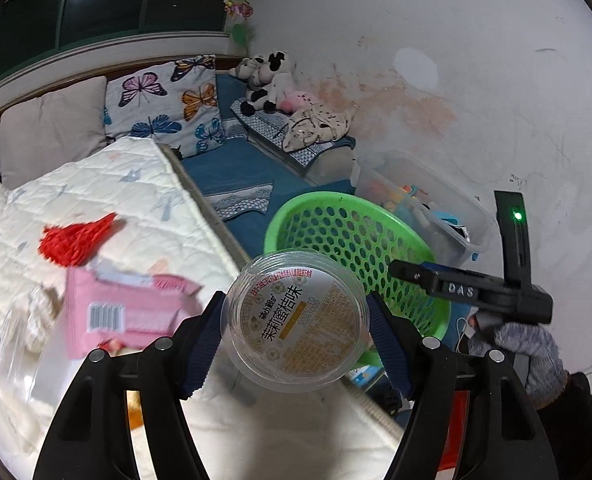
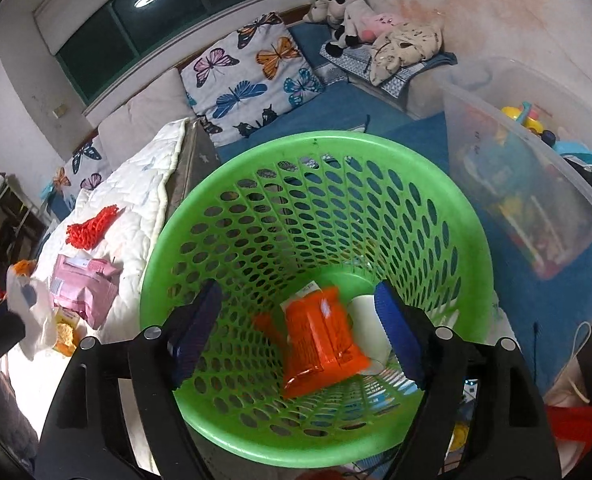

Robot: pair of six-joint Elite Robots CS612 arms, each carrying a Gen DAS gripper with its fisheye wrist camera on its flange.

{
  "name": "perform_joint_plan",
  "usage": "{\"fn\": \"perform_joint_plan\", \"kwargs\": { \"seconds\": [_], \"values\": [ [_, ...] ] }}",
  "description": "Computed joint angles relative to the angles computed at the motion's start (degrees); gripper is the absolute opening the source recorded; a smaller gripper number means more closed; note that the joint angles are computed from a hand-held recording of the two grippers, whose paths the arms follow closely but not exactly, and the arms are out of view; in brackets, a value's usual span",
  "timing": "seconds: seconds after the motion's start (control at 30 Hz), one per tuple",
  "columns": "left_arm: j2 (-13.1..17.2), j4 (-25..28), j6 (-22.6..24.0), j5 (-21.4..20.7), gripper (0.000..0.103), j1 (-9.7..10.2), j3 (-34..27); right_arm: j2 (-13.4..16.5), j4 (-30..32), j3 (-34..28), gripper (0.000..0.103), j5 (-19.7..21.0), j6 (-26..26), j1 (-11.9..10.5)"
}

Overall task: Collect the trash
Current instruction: 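Drop the orange bag and clear tub into the basket with both grippers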

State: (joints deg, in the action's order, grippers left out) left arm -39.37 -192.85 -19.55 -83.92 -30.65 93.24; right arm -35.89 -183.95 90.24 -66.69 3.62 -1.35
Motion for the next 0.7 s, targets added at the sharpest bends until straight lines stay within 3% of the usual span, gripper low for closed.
{"fn": "perform_joint_plan", "kwargs": {
  "seconds": [0.43,0.7],
  "values": [
    [3.8,8.2,0.5,-2.9,0.068,-0.39,-8.4,-1.8,-5.4,4.4,0.080,0.6,1.2,-1.7],
    [5.5,11.0,0.0,-5.1,0.071,-0.36,-11.6,-2.3,-7.1,6.1,0.081,0.5,0.1,-1.4]
  ]
}}
